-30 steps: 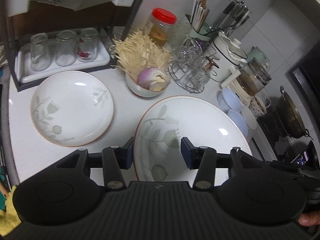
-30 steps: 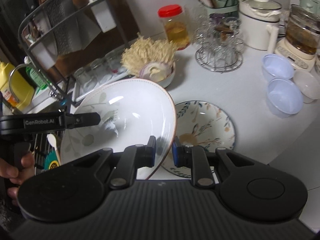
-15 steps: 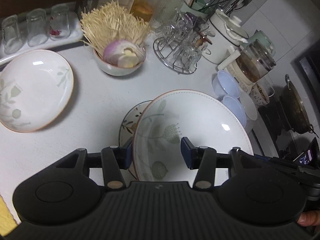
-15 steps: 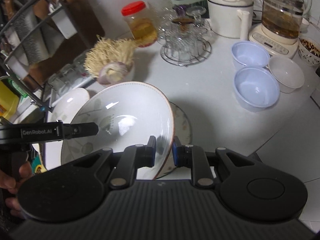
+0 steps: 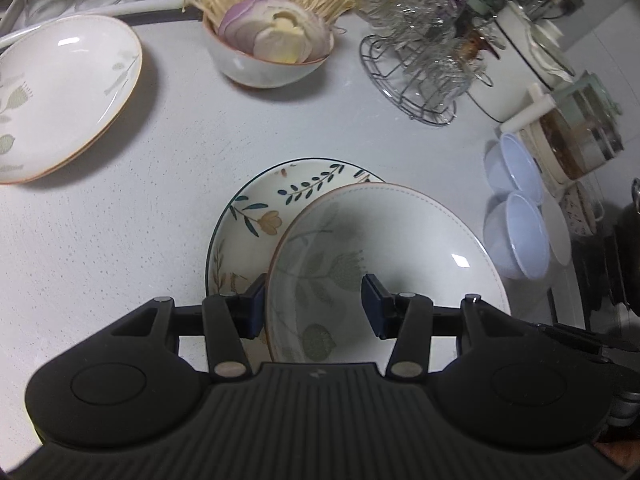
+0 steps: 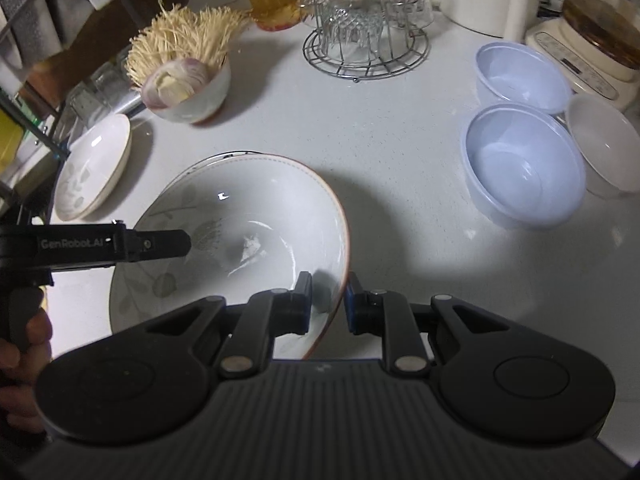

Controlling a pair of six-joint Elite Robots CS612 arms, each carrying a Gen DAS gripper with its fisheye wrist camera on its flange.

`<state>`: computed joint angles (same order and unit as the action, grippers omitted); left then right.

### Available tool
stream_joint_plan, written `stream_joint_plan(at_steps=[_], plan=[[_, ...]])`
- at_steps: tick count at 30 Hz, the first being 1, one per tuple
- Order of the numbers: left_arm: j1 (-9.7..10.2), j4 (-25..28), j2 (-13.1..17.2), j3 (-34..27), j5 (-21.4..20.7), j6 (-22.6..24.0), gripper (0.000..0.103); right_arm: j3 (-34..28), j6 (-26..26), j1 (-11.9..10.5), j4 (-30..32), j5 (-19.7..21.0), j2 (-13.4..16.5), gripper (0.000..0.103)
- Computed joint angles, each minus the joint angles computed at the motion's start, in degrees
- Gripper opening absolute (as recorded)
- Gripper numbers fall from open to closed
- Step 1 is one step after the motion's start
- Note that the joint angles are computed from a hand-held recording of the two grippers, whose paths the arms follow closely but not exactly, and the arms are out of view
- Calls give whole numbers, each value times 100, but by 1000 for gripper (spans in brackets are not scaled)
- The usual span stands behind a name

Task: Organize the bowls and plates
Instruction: 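Lower the large white plate onto the deer-pattern plate and open both grippers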

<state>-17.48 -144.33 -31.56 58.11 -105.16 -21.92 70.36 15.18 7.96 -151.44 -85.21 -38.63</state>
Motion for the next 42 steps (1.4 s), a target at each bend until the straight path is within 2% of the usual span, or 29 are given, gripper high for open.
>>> stream_joint_plan(at_steps=[9,13,19,27,31,35,42], plan=[[-48,115,75,-109,269,-319,55,-146,-146,-103,-99,454,152,20],[-40,271,128,-224,265,-319,55,-213,-227,-91,-87,437,210,20],[-85,462,156,-346,550,-251,56,-273,-143,-70,-173,391,279,20],[-7,540,212,-476,428,-704,58,-450,-165,1,-214,212,426,20],[40,507,195,-446,267,-854,59,-463,-38,-43,-377,402,486,20],[122,692,185,-500,-72,-904,62,-459,-58,-42,-475,433,516,20],[200,474,-15,-187,-169,-872,63,-543,-2,9,-443,241,549,22]])
